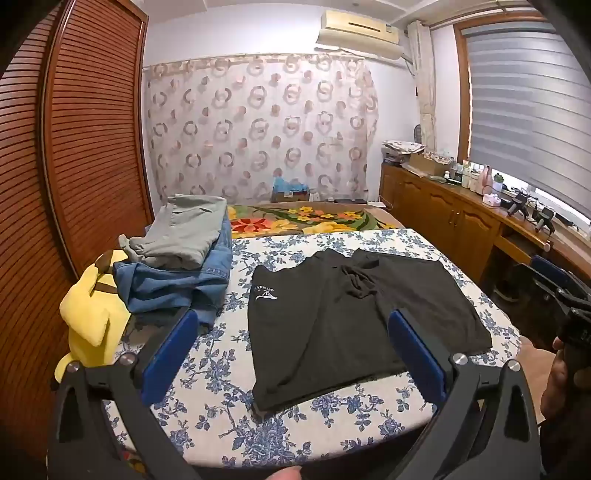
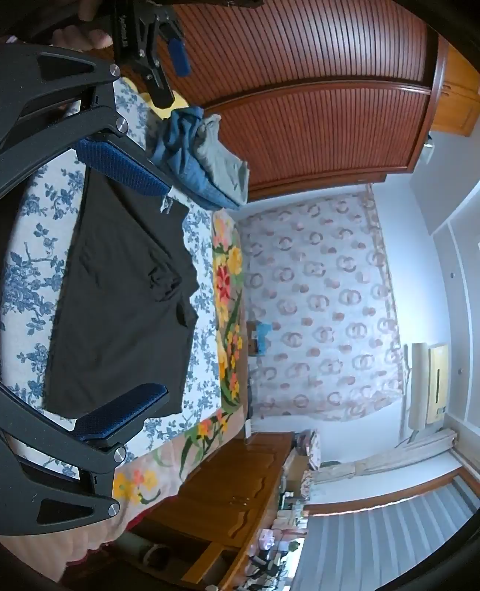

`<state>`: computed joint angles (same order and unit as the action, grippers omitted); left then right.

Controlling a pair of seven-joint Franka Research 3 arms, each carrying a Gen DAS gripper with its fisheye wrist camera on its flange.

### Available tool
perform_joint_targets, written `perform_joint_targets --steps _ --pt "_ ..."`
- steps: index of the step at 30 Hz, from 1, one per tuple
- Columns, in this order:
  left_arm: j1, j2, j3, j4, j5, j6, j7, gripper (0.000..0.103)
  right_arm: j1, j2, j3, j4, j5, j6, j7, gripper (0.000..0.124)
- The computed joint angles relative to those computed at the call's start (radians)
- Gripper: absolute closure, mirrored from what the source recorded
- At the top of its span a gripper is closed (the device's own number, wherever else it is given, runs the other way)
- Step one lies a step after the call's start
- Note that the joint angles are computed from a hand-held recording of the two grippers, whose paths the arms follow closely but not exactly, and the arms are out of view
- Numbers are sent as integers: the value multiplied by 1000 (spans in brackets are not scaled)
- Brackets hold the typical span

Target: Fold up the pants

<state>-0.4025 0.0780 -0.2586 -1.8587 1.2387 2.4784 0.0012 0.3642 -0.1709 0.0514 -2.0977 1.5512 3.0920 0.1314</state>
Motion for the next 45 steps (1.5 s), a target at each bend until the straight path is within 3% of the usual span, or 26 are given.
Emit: perform_joint_targets --steps 45 --pt "2 -4 -1 -15 24 1 -18 0 -3 -1 9 1 28 7 -35 21"
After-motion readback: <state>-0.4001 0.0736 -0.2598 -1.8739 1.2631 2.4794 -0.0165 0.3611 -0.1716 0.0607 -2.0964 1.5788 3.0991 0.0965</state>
